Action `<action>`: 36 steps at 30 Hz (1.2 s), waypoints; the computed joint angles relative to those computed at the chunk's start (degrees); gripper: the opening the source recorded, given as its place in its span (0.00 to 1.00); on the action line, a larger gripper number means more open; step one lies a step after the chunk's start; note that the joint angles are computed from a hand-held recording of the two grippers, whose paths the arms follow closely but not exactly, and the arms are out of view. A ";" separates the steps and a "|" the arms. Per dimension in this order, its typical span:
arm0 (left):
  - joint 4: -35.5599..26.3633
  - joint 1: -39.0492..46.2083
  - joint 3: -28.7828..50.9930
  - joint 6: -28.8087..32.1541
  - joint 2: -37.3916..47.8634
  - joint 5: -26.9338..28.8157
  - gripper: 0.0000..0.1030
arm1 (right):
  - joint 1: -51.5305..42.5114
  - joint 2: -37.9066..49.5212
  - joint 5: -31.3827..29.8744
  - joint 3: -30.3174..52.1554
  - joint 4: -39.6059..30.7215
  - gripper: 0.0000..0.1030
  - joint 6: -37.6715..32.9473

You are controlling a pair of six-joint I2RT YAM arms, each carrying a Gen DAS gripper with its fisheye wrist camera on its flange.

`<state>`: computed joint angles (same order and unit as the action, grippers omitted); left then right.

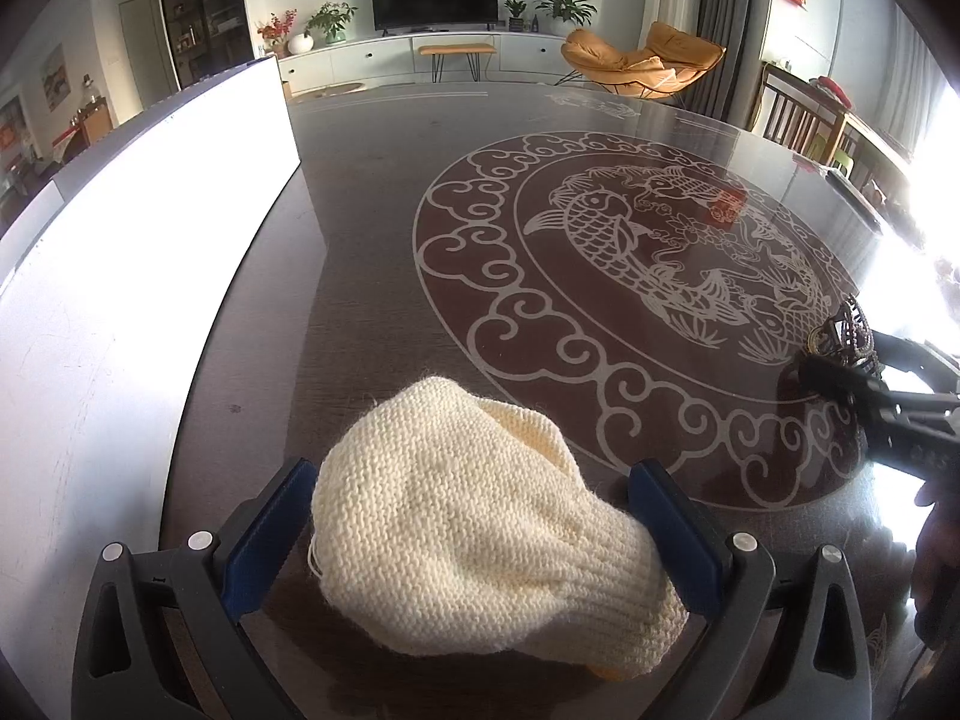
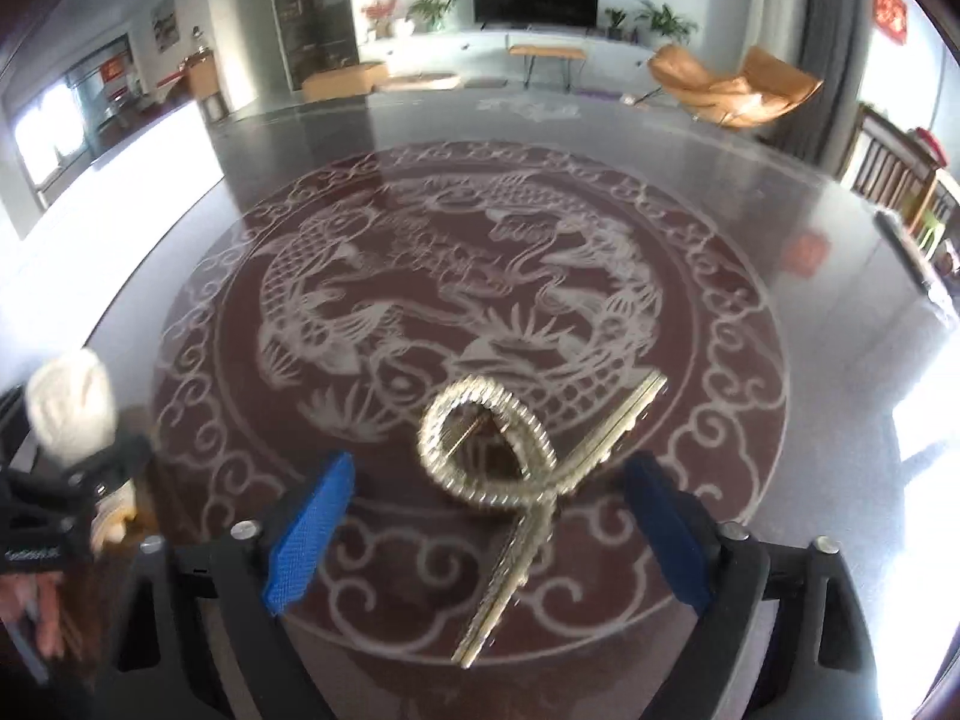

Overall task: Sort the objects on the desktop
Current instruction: 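Lift the gold hair claw with the right tool while the left tool lifts the mitten, then carry the mitten and hair claw into the bin with both tools and release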

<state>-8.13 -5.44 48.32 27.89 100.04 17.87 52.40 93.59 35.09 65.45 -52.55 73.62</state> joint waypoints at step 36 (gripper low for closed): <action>-27.66 16.77 8.16 4.83 -15.43 22.52 0.44 | 8.97 -15.34 1.52 -4.32 -4.99 0.54 0.86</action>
<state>-35.79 11.33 56.48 32.73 84.61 40.39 61.37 78.25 36.61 61.12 -57.55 74.48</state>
